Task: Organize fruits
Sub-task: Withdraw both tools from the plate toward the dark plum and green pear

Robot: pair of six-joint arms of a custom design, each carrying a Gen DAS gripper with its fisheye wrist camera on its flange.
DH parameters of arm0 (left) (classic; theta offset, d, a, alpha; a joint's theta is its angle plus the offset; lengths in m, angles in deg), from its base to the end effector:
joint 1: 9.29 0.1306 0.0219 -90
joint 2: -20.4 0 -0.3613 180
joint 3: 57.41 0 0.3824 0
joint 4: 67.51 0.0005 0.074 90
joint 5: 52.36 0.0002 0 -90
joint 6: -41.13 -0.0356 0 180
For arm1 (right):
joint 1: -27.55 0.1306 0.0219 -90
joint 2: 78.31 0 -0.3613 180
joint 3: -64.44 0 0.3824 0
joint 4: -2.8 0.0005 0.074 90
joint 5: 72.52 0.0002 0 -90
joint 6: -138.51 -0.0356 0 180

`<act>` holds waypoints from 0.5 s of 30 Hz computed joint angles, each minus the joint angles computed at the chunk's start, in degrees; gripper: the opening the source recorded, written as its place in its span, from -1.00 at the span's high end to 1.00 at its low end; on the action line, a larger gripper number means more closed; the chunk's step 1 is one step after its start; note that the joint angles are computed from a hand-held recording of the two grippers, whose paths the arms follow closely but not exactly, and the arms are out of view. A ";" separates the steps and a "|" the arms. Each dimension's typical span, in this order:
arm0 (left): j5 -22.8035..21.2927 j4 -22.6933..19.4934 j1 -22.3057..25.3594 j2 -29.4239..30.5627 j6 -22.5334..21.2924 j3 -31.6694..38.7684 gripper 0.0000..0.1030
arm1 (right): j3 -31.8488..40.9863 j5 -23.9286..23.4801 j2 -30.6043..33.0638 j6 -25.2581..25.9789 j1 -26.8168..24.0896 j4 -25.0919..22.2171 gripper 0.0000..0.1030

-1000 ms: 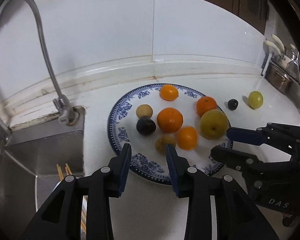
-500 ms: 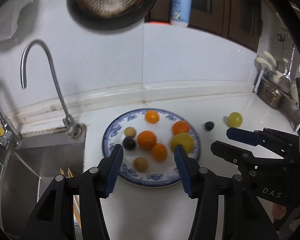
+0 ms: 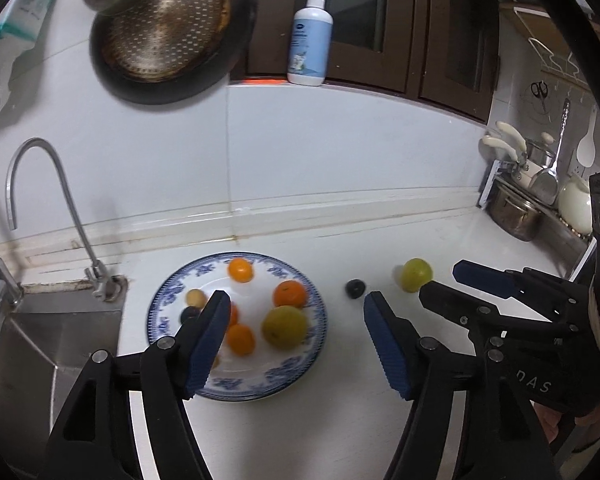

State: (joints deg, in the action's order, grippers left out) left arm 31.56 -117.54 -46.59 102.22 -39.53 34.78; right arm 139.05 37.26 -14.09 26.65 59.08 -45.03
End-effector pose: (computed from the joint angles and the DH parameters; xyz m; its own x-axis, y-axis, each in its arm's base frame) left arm 0.3446 -0.2584 0.4871 -0.5882 0.2452 -0.7706 0.4482 0.8920 -0.0582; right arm 0.2845 0.1599 0.4594 -0.5789 0.0559 -0.8135 -0.0512 0.9932 0.1047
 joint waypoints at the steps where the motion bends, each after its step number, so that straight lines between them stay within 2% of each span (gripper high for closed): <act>1: -0.21 -0.03 -0.42 0.37 0.43 0.35 -0.32 | -0.28 -0.02 -0.53 0.10 -0.56 -0.20 0.05; 4: -1.04 -0.16 -1.99 2.08 1.35 1.82 -0.33 | -0.87 -1.05 -1.63 0.59 -2.89 -0.67 0.04; 7: -1.83 -0.16 -3.18 3.44 2.05 2.78 -0.33 | -1.52 -1.94 -2.60 1.31 -5.12 -1.14 -0.08; 15: -3.22 0.94 -5.81 7.49 3.43 4.87 -0.33 | -3.41 -5.48 -4.43 4.36 -11.30 -1.62 -0.08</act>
State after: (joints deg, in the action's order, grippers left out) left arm 28.33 -116.59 -52.40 109.70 -36.10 39.65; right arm 135.64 31.78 -18.53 31.01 47.77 -46.65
